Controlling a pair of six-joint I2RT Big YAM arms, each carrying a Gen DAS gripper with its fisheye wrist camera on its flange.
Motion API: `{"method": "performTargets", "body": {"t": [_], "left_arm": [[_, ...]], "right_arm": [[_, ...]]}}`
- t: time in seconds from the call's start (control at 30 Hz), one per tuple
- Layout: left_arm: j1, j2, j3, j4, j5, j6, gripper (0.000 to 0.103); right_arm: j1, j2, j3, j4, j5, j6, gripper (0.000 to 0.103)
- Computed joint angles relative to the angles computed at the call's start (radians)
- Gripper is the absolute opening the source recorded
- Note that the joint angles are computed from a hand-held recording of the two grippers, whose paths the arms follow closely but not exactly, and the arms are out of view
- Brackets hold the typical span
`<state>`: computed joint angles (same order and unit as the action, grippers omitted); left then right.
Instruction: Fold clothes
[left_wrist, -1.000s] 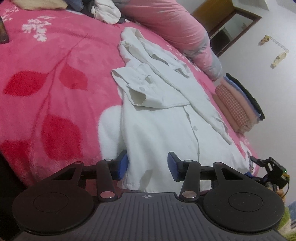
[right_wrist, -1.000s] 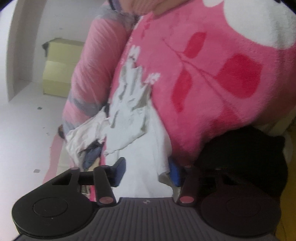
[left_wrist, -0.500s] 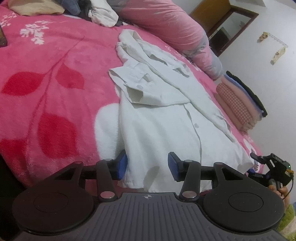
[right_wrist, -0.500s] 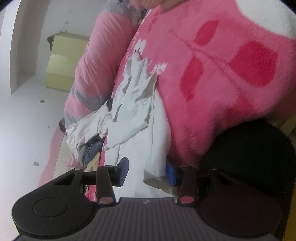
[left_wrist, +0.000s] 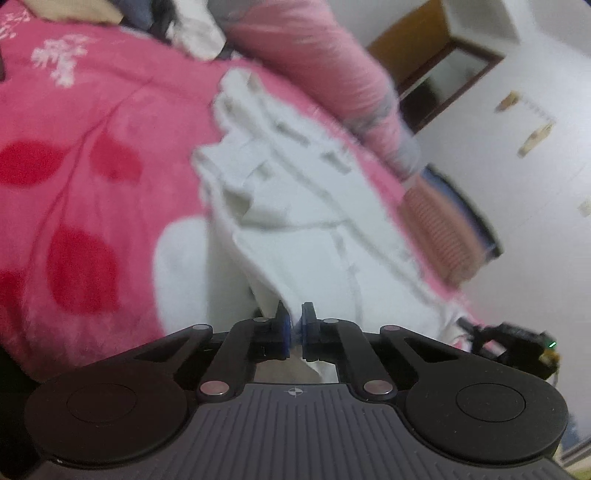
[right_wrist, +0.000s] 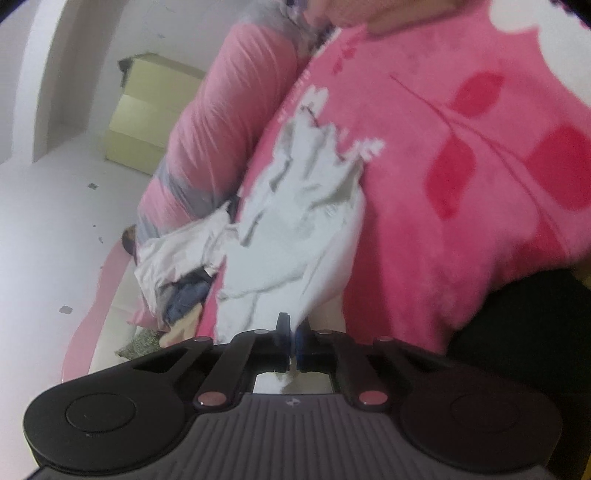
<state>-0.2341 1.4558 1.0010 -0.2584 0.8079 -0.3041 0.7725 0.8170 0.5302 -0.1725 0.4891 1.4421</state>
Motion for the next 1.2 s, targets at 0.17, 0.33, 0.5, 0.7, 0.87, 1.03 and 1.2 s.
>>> {"method": "performTargets", "body": {"t": [0.17,0.33,0.5,0.7,0.87,1.03,1.2], "left_arm": [[0.005,-0.005,0.008,0.096,0.036,-0.074,0.003],[0.002,0.001,0.032,0.17,0.039,-0.112,0.003],[0.0,0.026,0.08,0.241,0.039,-0.147,0.003],[-0.005,0.099,0.194,0.283,0.015,-0.165,0.003],[-0.016,0.214,0.347,0.286,-0.027,-0.176,0.003],[-0.035,0.405,0.607,0.253,-0.077,-0.242,0.003],[-0.061,0.68,1.011,0.092,-0.153,-0.298,0.003]], "right_arm": [[-0.008,-0.004,0.028,0.004,0.02,-0.048,0.002],[-0.047,0.008,0.07,0.008,-0.006,-0.121,0.002],[-0.117,0.037,0.132,0.012,-0.075,-0.229,0.002],[-0.247,0.109,0.217,0.046,-0.214,-0.357,0.002],[-0.38,0.226,0.305,0.106,-0.364,-0.447,0.001],[-0.527,0.404,0.418,0.187,-0.526,-0.491,0.001],[-0.67,0.633,0.567,0.267,-0.649,-0.483,0.001]]}}
